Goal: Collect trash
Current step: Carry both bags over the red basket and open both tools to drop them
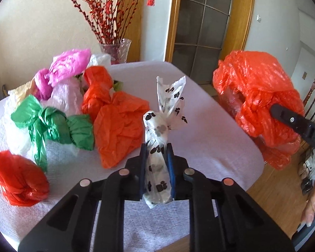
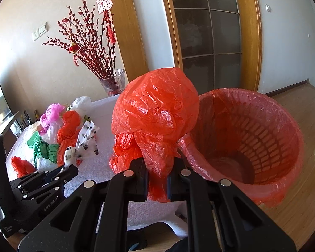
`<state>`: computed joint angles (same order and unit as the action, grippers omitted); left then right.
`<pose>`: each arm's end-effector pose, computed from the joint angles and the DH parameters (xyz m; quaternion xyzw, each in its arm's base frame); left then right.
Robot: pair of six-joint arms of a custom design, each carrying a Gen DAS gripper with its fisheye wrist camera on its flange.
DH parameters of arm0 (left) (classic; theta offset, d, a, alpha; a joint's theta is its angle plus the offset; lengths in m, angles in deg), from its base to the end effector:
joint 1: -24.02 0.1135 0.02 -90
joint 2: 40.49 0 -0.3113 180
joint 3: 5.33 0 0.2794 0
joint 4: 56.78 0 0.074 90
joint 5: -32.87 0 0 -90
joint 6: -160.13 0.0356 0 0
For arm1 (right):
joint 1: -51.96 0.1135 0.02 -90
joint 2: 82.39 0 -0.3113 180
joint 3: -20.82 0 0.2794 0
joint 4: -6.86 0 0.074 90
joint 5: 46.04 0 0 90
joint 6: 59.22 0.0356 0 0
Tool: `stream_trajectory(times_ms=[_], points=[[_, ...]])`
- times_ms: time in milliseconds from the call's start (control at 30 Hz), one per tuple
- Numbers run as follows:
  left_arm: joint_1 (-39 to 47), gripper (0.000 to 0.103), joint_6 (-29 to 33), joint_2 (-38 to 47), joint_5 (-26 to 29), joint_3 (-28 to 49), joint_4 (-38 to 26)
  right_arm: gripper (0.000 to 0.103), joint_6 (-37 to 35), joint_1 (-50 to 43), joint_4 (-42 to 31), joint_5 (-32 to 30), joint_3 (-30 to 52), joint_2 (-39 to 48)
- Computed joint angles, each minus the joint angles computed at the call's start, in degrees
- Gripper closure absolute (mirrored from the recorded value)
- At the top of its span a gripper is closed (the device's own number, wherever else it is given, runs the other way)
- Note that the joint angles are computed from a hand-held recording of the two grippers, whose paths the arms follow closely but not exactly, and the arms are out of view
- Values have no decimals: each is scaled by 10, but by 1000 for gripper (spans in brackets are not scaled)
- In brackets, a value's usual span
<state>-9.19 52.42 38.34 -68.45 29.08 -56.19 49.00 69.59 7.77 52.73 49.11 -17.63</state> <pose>0.2028 -0.1244 0.1479 0.0851 0.9123 -0.0858 0.3913 0.1930 0.0556 0.1655 0.0395 0.8865 0.0757 0.4549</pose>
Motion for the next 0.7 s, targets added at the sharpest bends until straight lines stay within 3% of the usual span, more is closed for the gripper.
stream_trajectory(times_ms=[267,700], points=[[-8,85,17,-1,6,44,-9,91,-14,-32,-17,-8,-3,-35],[-70,85,26,53,12,138,-23,91,-49,-181,-41,-71,-9,-82]])
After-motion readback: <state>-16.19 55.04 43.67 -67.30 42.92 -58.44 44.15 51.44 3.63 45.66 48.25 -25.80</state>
